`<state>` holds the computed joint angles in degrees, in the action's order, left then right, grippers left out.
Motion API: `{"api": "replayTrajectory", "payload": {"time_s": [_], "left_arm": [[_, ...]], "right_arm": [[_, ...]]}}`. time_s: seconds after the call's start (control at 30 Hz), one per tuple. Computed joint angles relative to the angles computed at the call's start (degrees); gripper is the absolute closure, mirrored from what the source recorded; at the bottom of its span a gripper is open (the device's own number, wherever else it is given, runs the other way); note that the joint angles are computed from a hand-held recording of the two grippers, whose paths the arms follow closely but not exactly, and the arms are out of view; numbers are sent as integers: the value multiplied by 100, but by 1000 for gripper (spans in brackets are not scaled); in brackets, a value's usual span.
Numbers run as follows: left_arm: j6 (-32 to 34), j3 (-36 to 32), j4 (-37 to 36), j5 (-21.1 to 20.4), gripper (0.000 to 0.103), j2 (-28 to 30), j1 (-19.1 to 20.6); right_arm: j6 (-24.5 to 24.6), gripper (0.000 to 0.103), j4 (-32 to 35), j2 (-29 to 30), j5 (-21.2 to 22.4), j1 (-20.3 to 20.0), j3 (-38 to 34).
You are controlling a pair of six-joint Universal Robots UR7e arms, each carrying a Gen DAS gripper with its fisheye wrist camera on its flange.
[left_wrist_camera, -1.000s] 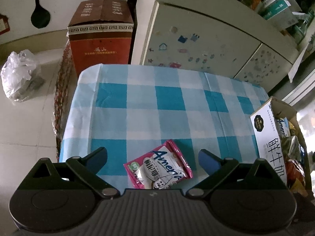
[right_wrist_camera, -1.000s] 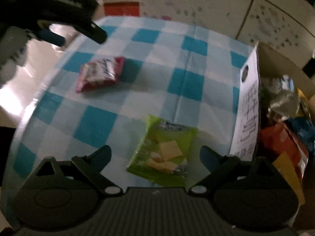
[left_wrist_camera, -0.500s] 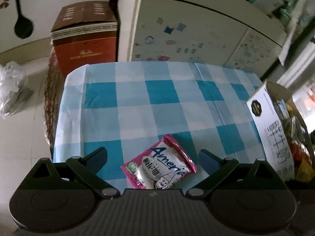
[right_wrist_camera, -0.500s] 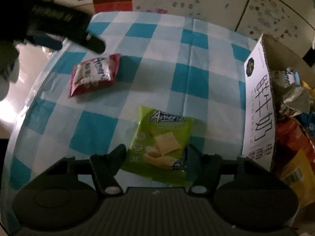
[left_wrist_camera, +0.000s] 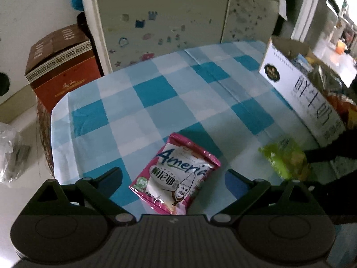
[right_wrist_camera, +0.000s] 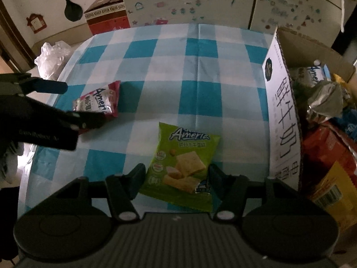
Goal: Organize snacks
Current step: 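Grasp the pink Ameria bag with the left gripper while the right gripper grasps the green Ameria bag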
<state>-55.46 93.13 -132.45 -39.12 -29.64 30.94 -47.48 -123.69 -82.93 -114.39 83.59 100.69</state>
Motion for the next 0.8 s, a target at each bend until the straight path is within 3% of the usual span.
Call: {"api": "replayTrajectory", "payload": {"time_s": [0.3,0.43,0.6,0.8], "left_arm": [[-25,-11,175,-37,2,71,136],[124,109,-249,-62,2,81,161],[330,99,-465,-139,18,102,151],[165,-33,-248,-130,28,139,98]], "right_arm": [[57,39,-21,47,-45,19,0],[214,36,-38,86,-89,21,-2],[194,34,-153,130,-222,27,50],[186,50,-287,109,-141,22,67]]}}
